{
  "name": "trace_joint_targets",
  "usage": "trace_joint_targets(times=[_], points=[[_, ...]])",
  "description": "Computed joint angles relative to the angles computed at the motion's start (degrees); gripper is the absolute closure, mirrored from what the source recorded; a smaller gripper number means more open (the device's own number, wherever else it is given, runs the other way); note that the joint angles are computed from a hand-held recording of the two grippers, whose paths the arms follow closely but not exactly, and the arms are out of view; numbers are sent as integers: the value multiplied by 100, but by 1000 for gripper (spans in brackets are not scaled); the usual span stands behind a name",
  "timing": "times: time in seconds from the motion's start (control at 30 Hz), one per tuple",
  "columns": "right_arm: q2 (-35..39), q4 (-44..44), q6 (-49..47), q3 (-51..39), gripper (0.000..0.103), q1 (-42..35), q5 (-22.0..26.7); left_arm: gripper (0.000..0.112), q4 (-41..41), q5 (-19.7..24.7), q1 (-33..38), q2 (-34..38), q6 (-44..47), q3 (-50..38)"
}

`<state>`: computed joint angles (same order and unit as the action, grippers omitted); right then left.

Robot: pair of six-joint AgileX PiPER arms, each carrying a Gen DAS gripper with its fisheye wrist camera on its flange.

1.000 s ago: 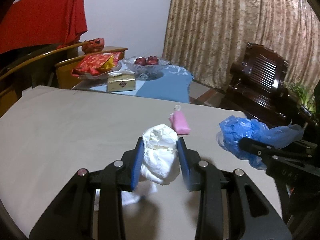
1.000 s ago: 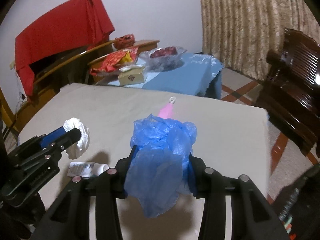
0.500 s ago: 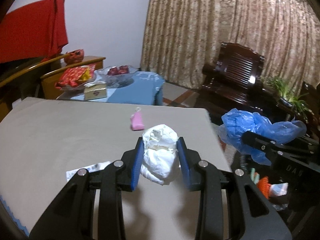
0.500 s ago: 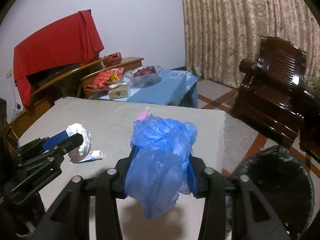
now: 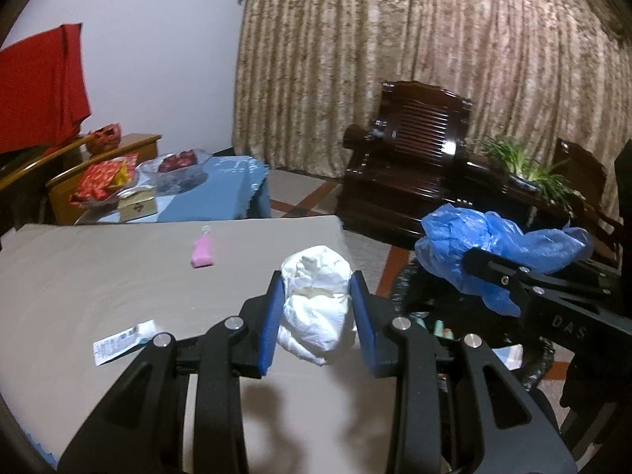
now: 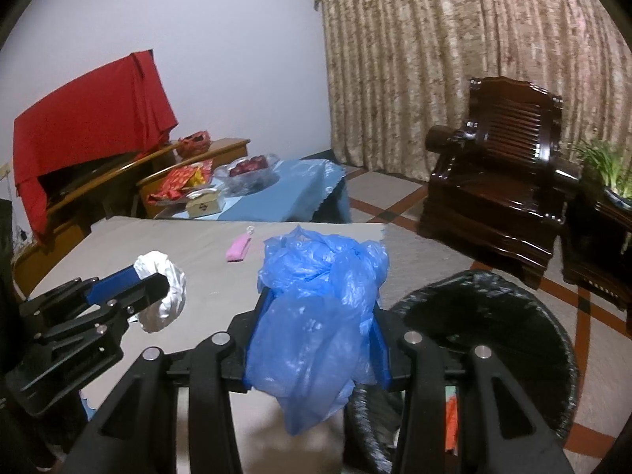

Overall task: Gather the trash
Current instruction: 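Carry the blue bag and tissue over the bin and open both grippers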

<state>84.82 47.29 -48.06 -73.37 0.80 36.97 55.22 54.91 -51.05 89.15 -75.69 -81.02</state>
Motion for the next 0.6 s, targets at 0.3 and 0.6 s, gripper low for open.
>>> trace_joint_targets(times=[0.3,0.6], points=[[-227,498,-635,372,60,-993,215,79,-107,-4,-388,582,363,-737],[-89,568,-921,331,60,-1611,286,79,-387,-236,-420,1222,856,-1534]])
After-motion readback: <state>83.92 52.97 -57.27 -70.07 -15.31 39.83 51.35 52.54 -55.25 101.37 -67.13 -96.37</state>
